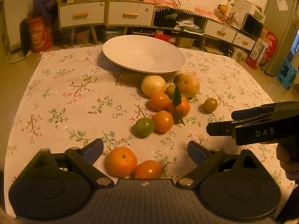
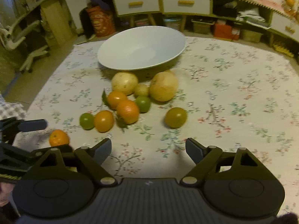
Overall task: Organize fruits
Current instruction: 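Close the left gripper on the mandarin orange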
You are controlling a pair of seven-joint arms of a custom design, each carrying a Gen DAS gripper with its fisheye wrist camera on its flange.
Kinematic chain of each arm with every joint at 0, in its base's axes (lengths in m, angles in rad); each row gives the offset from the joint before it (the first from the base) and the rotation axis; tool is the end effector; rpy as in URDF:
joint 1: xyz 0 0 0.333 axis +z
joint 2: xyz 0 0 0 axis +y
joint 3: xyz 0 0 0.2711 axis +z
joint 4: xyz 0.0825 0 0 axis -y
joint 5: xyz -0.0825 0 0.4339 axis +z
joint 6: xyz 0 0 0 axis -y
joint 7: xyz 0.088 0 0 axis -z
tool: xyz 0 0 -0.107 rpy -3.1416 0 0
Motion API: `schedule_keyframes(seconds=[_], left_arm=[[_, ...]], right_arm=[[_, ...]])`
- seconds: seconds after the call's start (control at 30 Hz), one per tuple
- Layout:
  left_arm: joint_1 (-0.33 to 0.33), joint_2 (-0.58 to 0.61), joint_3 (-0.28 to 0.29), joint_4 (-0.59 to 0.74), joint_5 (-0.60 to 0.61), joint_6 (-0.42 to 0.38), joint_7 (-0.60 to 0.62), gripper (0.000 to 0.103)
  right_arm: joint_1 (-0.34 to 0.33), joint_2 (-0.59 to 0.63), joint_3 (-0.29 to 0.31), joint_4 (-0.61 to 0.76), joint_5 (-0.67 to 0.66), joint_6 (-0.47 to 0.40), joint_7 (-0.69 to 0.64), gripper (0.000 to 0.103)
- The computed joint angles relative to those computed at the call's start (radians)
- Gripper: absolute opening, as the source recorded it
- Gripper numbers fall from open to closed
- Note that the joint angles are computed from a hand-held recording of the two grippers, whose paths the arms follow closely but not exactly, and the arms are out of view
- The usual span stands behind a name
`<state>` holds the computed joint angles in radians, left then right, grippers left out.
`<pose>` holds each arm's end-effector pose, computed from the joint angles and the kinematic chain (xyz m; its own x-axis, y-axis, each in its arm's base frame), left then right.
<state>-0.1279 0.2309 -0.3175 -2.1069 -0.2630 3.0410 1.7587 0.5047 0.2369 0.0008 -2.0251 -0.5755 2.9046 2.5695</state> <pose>0.5938 -0.2570 0.3155 -0.3844 -0.9126 0.1392 -0.7326 0.2098 -0.6475 0.5607 0.3479 0.3237 0.0842 -0.9809 -0.1756 -0.7901 0.0417 -0.6116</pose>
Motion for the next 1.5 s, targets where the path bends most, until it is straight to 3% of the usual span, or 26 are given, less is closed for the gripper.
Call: schedule_keyframes(seconds=[0.1,0.23,0.43,0.67,0.8,1.07,1.5], left_arm=[[0.031,0.019,-0.030,0.014,-0.032,0.002,0.049,0.082],[0.033,0.016,-0.016,0.025,-0.049,-0.054,0.034,0.076],[0.065,-0.034,-0.041,-0.001,-0.212,-0.089,0.123,0.068],[0.040,-0.040,0.001,0.006,-0.286,-0.152,0.133,0.053],[0.006,-0.034,0.047,0.013,-0.215,-0.180,0.037,0.047],[0.004,-0.028,0.048,0.013,-0.176,-0.166,0.012,0.044],[0.008,-0.023,0.045,0.027,-0.152,-0.192,0.000,0.045]], right_arm=[[-0.024,0.005,0.027,-0.005,0.065,0.024,-0.080,0.078],[-0.028,0.019,0.034,0.001,0.113,0.042,-0.141,0.076],[-0.042,0.059,0.053,0.027,0.256,0.064,-0.245,0.065],[-0.030,0.083,0.041,0.049,0.351,0.081,-0.269,0.060],[-0.034,0.103,0.047,0.070,0.394,0.081,-0.282,0.057],[-0.024,0.129,0.038,0.101,0.452,0.091,-0.269,0.045],[-0.001,0.172,0.014,0.163,0.475,0.071,-0.192,0.043]])
